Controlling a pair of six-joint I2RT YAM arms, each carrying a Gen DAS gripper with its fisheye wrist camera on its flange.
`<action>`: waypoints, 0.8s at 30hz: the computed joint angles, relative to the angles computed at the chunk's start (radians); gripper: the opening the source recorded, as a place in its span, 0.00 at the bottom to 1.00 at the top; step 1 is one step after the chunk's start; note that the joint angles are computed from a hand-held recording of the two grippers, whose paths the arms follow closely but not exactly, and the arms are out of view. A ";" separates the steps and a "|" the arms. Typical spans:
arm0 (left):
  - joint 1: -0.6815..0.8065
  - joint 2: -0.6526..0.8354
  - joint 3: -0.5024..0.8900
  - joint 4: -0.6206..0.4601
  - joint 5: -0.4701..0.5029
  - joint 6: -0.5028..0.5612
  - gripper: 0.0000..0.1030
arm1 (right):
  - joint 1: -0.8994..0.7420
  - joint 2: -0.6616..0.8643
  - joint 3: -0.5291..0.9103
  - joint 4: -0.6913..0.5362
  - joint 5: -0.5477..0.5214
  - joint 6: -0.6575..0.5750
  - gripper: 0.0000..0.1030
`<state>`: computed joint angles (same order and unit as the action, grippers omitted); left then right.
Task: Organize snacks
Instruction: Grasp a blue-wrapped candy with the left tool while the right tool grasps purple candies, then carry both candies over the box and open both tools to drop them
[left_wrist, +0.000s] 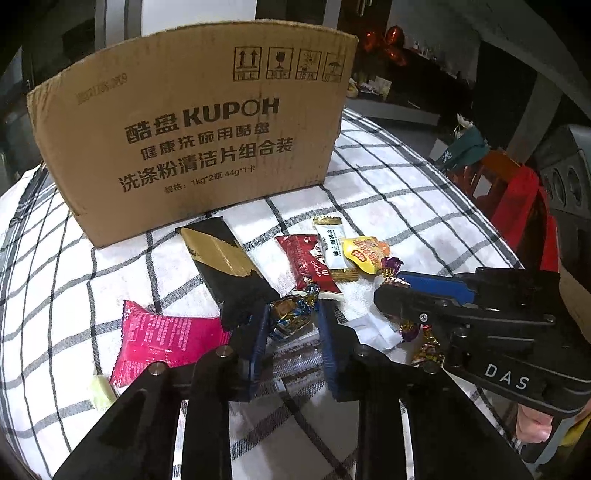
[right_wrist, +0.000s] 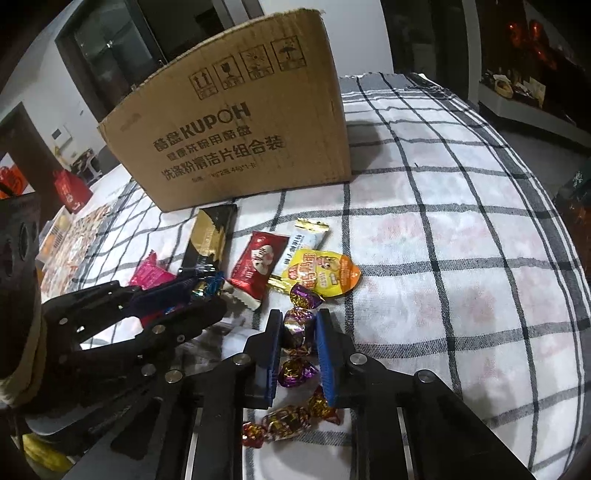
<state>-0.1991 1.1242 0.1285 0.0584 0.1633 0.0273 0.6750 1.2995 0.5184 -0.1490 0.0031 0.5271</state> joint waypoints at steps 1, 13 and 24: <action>0.002 -0.033 -0.004 -0.024 0.004 0.000 0.26 | 0.008 -0.010 0.001 -0.007 0.003 0.005 0.19; 0.031 -0.443 0.012 -0.368 0.013 -0.008 0.26 | 0.079 -0.118 0.033 -0.108 0.061 0.035 0.19; 0.111 -0.664 0.138 -0.624 0.049 0.024 0.26 | 0.106 -0.212 0.120 -0.209 0.106 0.021 0.19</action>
<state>-0.0878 0.4597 0.2664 -0.5658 0.2125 0.0510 0.7813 1.0876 0.6385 -0.3583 0.1092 0.5479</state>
